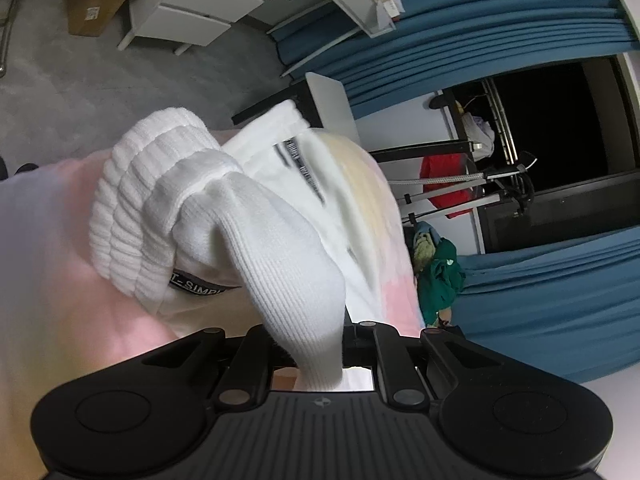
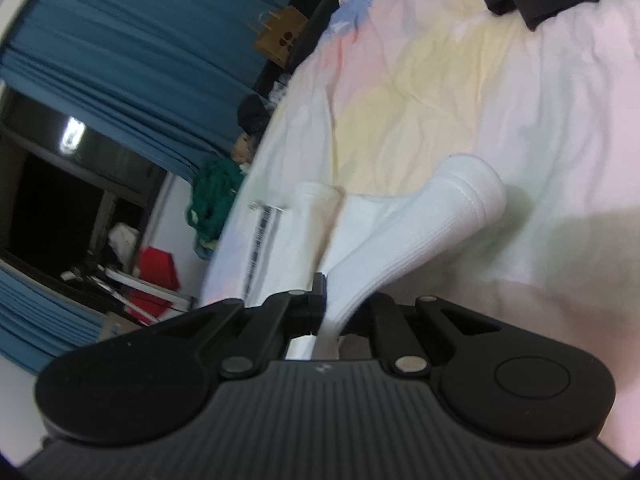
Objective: Fold clothes
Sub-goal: 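Fold both sleeves inward across the sweatshirt body, then open both grippers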
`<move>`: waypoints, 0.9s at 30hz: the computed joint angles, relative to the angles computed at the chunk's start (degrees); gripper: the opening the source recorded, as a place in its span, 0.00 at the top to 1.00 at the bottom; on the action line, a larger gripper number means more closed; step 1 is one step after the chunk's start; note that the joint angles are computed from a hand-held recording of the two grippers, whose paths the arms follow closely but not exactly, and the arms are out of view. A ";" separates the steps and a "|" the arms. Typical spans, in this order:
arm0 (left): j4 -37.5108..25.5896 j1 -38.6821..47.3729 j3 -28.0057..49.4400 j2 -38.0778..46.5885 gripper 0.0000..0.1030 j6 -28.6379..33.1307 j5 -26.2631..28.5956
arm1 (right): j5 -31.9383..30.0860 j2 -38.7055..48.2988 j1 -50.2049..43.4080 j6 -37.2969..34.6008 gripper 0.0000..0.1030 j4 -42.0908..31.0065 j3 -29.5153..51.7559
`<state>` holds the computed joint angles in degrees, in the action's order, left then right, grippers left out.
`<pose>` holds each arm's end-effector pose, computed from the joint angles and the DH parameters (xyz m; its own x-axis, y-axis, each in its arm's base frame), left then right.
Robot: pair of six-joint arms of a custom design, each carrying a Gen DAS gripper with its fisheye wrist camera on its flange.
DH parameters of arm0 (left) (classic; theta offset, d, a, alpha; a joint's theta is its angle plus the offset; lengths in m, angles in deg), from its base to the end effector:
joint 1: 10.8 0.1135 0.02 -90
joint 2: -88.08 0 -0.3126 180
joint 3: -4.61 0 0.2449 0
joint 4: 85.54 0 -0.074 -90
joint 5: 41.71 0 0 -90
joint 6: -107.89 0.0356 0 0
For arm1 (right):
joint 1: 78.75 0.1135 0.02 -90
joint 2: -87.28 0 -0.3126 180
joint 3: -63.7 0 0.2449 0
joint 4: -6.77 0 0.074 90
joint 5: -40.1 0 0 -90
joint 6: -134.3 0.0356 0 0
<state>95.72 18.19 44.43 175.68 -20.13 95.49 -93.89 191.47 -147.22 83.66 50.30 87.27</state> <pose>0.2217 0.0930 0.1732 -0.5692 -0.7938 -0.2142 -0.3024 0.4444 -0.8433 0.1023 -0.1919 0.1149 0.1244 0.9280 -0.3511 0.5006 0.2468 0.8297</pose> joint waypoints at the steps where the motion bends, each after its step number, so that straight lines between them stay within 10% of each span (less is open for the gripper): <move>1: -1.55 -0.79 1.76 -0.56 0.88 -0.51 -0.45 | 0.37 -0.97 0.90 1.65 0.95 0.21 0.37; 9: -7.62 -13.69 25.06 6.49 0.88 -8.61 -12.43 | 18.06 -4.77 21.66 6.64 0.95 -13.73 19.01; 20: -29.87 -24.94 74.64 44.65 0.87 -6.34 -30.27 | 40.97 24.54 39.94 -2.42 0.94 -39.26 64.79; 25: -28.79 -25.71 77.34 49.93 0.83 -2.73 -31.70 | 33.60 28.63 37.70 -3.95 0.86 -31.52 63.37; 27: -26.62 -25.46 74.90 49.00 0.59 -1.08 -29.71 | 28.60 28.14 35.25 -3.22 0.73 -26.09 59.56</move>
<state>69.09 -7.27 119.33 224.68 -21.21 65.78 -65.29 219.60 -111.97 80.45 24.21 146.83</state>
